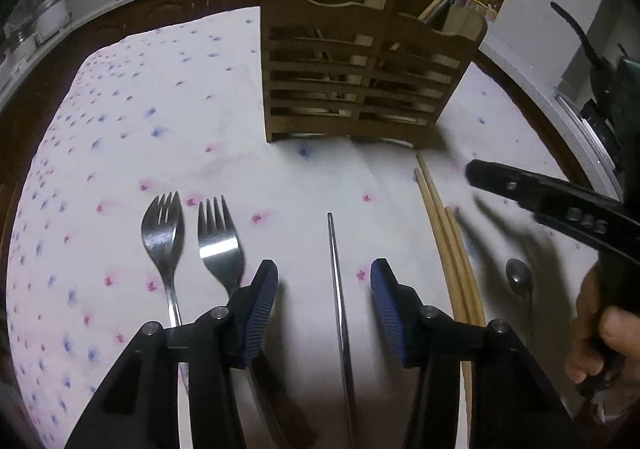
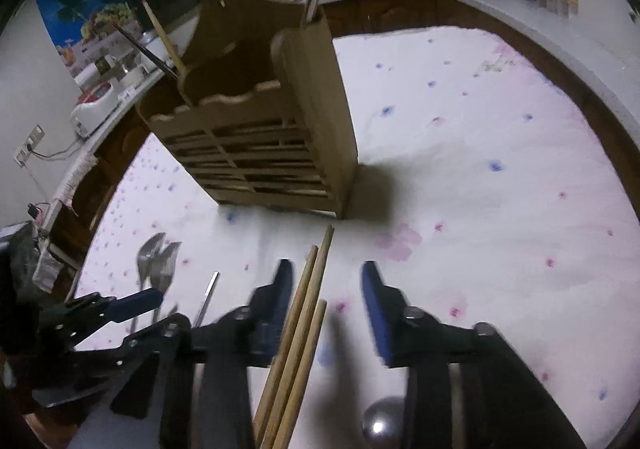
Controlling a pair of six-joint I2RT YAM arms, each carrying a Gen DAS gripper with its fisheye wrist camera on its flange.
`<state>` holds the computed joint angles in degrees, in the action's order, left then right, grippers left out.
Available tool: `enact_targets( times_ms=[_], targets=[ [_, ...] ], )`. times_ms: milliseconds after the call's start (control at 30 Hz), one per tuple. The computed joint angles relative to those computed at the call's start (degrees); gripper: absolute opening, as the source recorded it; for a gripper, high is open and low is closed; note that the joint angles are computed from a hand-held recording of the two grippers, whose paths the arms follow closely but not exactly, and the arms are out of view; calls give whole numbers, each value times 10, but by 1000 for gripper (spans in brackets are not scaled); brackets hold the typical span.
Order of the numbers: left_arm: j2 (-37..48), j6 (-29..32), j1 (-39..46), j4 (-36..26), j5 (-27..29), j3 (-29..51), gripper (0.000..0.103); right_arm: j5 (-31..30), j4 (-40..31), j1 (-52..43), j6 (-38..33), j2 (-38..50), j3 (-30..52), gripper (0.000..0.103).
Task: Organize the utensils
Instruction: 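Withdraw both tools from the holder and move them down toward the utensils on the cloth, then close the left tool on a steel chopstick while the right tool grasps a wooden chopstick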
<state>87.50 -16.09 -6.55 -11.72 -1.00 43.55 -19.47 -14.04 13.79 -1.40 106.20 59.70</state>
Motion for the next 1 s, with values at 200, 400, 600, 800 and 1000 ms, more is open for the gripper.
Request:
enact_targets(
  times_ms=[200, 400, 600, 800, 1000],
  targets=[
    [55, 2, 9, -5, 14, 39, 40, 7, -10, 13, 5, 67, 52, 24],
    [100, 3, 12, -15, 19, 77, 33, 35, -13, 33, 2, 99, 82, 16],
    [117, 0, -9, -31, -17, 99, 26, 48, -15, 38, -6, 106, 89, 12],
    [128, -4, -43, -42, -65, 112, 14, 72, 3, 51, -8, 99, 74, 10],
    [123, -25, -31, -53, -34, 117, 2, 26, 0, 35, 18, 98, 73, 6]
  ],
)
